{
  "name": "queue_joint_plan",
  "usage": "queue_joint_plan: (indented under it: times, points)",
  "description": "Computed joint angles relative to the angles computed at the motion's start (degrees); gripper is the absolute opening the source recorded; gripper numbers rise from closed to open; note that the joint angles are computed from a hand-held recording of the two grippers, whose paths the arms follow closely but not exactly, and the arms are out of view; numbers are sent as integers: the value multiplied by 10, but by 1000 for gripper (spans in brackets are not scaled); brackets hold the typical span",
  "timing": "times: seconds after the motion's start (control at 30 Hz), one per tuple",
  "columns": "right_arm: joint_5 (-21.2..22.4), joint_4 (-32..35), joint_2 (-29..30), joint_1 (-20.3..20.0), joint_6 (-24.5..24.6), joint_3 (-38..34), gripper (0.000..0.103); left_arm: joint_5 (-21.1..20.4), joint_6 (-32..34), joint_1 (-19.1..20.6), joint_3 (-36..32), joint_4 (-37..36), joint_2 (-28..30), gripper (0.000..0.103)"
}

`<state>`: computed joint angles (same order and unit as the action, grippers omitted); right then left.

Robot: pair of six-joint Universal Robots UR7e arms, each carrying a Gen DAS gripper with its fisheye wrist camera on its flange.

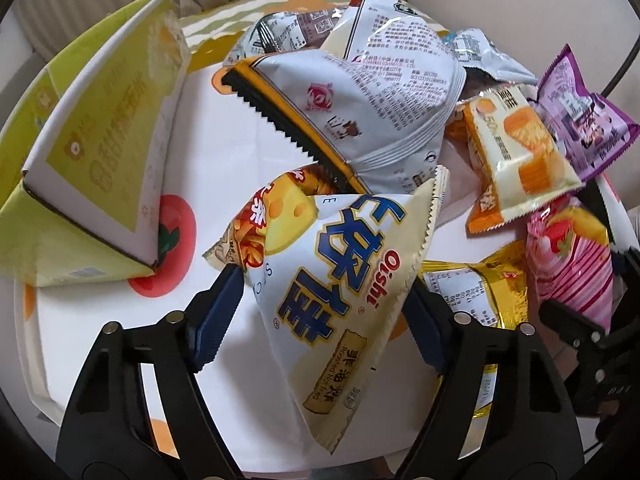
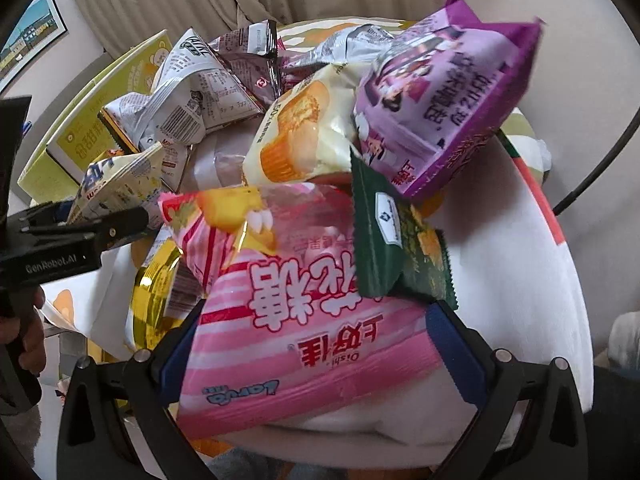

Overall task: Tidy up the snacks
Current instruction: 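Grasp the white Oishi bag with left tool while right tool grasps pink Lorio bag, then lift both held bags and carry them over the yellow-green box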

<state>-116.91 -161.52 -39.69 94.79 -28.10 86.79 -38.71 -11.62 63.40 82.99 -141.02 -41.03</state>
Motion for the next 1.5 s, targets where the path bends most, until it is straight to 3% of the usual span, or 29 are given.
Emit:
queue_joint_plan:
  times: [0.27,0.4,0.57,0.6,0.87,1.17,1.5]
  points:
    - [25,21,1,-8,9,-15,103,5,9,-6,5,4,-4,63]
    - [38,3,-26,-19,3,22,101,10,-5,-13,9,17,-6,62]
    - [41,-27,-39,-18,-16,46,71,23,-27,-21,24,33,-17,59]
    - [41,-36,-43,-18,-20,53,69,23,-31,-23,27,36,-20,46]
    - [43,-58,-55,-15,-35,73,48,15,-63,-24,32,59,-34,42]
    - [48,-29,-62,7,6,68,38,1,-85,-31,50,59,-65,42]
    - [81,2,-93,27,27,75,36,7,-124,-63,95,59,-115,41]
